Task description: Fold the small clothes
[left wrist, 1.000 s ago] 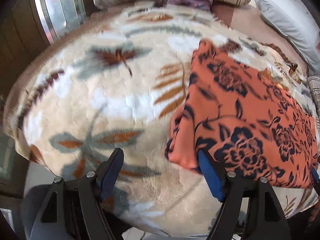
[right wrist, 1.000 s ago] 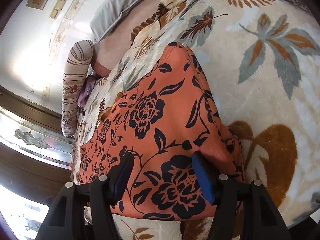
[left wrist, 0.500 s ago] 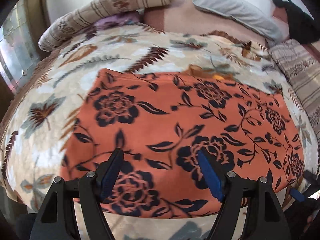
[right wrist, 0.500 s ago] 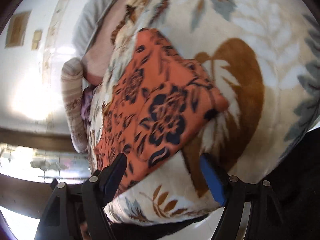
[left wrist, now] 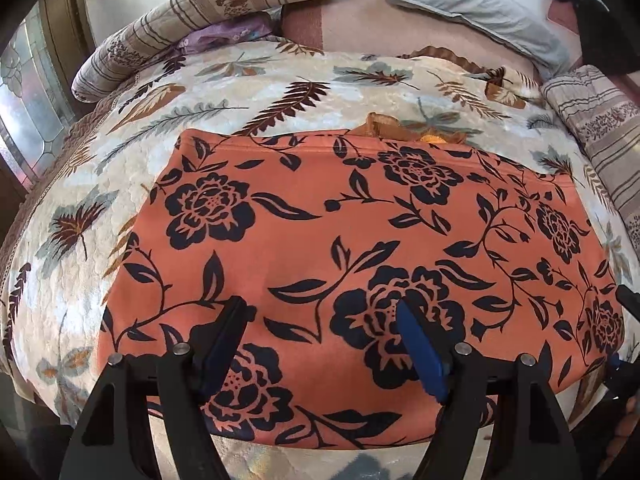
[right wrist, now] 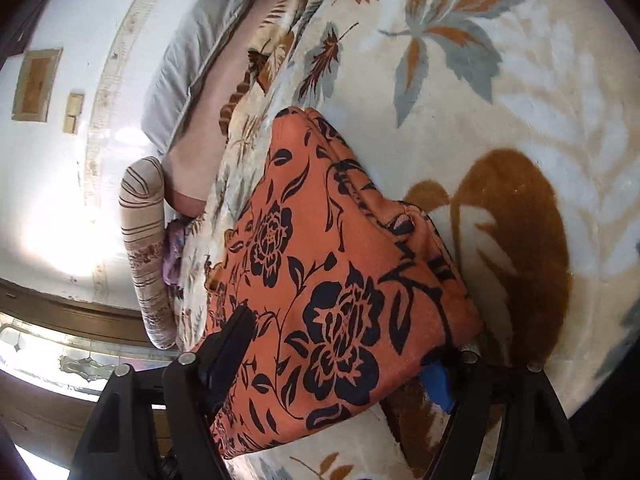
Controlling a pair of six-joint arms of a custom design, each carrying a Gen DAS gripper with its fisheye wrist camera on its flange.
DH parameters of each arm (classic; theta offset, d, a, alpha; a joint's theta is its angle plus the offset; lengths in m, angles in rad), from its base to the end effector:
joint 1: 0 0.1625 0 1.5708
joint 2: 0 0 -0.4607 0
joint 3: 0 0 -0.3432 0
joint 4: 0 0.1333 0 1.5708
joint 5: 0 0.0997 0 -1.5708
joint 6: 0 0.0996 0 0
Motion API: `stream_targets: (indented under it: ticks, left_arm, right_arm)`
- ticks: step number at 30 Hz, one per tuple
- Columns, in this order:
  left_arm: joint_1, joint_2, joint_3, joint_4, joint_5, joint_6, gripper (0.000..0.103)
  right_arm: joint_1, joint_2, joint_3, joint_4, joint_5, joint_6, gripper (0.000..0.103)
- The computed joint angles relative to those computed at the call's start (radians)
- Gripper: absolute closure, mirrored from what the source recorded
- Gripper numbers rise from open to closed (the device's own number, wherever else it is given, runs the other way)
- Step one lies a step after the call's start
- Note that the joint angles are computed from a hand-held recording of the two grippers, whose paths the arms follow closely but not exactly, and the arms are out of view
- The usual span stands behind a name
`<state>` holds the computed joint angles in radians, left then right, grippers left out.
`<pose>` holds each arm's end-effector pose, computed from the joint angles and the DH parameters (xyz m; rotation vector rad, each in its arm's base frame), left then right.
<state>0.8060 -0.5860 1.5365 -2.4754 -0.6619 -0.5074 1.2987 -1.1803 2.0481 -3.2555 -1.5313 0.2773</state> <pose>-0.3180 -0.6374 0.0723 0.3221 2.2874 -0.6277 -0.0124 -0.5551 0.3313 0.7491 2.7478 -1.2324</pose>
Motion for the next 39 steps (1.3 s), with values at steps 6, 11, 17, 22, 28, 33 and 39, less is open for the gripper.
stream_targets:
  ticks: [6,11,17,22,28,33,39]
  left_arm:
    - [0.006,0.024,-0.019,0.035,0.021,-0.006,0.025]
    - [0.012,0.023,-0.021,0.027,0.01,0.006,0.025]
    - [0.009,0.017,-0.021,0.039,0.002,-0.014,0.025]
    - [-0.008,0.018,0.014,-0.073,0.014,0.047,0.025]
    - [0.005,0.033,-0.013,0.001,0.004,0.064,0.023]
    - [0.016,-0.083,0.102,-0.176,-0.047,0.095,0.023]
    - [0.053,-0.26,0.28,-0.38,0.107,0.026,0.023]
  right_arm:
    - [0.023,0.012,-0.037,0.038,-0.041,-0.021,0.024]
    - [0.022,0.018,-0.038,0.027,-0.046,-0.016,0.024]
    - [0.032,0.029,-0.074,0.071,-0.092,-0.04,0.064]
    - [0.025,0.031,-0.075,0.076,-0.085,-0.021,0.057]
    - [0.066,0.068,-0.132,0.107,-0.162,-0.09,0.07]
    - [0.163,0.081,-0.184,0.097,-0.257,-0.192,0.086]
    - [0.417,0.192,-0.309,0.044,-0.371,-0.456,0.088]
